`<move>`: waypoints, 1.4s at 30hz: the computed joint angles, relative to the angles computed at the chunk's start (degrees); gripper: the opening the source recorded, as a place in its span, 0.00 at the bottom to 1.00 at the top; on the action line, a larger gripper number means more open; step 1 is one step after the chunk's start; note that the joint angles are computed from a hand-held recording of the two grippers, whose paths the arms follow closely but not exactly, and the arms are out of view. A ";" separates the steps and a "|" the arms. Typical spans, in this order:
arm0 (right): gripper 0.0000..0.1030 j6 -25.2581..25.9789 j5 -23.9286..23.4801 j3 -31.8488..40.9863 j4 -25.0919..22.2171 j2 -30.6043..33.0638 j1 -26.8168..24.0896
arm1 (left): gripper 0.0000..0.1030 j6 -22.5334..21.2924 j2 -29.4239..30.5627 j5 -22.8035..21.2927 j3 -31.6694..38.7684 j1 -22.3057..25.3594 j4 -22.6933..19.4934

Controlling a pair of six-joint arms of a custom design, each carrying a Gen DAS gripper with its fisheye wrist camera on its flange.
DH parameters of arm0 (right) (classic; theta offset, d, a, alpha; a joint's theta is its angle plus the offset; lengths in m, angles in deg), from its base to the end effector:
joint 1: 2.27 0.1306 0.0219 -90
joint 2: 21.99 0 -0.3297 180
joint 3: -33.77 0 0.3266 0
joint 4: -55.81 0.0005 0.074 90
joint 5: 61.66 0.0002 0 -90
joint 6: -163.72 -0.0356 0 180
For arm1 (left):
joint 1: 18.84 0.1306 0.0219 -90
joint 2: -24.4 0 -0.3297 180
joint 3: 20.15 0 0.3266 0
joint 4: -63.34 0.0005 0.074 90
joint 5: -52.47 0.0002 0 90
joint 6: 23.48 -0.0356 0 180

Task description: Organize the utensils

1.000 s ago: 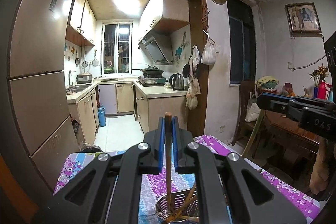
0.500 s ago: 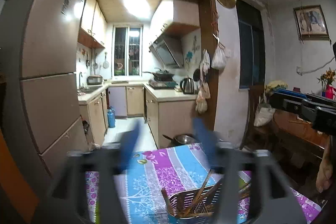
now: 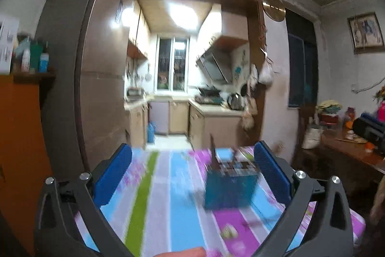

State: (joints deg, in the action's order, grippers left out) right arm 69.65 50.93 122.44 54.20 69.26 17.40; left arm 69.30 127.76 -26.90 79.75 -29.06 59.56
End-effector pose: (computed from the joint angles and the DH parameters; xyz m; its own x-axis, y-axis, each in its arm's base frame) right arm 0.4397 0.1421 0.4375 -0.0651 0.0463 -0.9968 0.0547 0.9976 0.0428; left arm 0.5225 -0.1014 0.4177 -0.1411 -0.0230 -0.9897 0.3480 0.9348 -0.0713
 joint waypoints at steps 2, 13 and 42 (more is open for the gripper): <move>0.95 -0.94 5.00 -6.27 1.24 -3.26 2.90 | 0.95 0.52 -3.87 -0.39 -6.87 0.22 1.05; 0.95 -7.24 15.46 -22.34 3.93 -12.80 13.95 | 0.95 -2.34 -19.26 -3.18 -29.45 -1.11 7.07; 0.95 -1.21 26.40 -40.42 26.83 -15.15 25.41 | 0.95 -8.14 -29.63 -8.97 -54.21 -5.05 29.49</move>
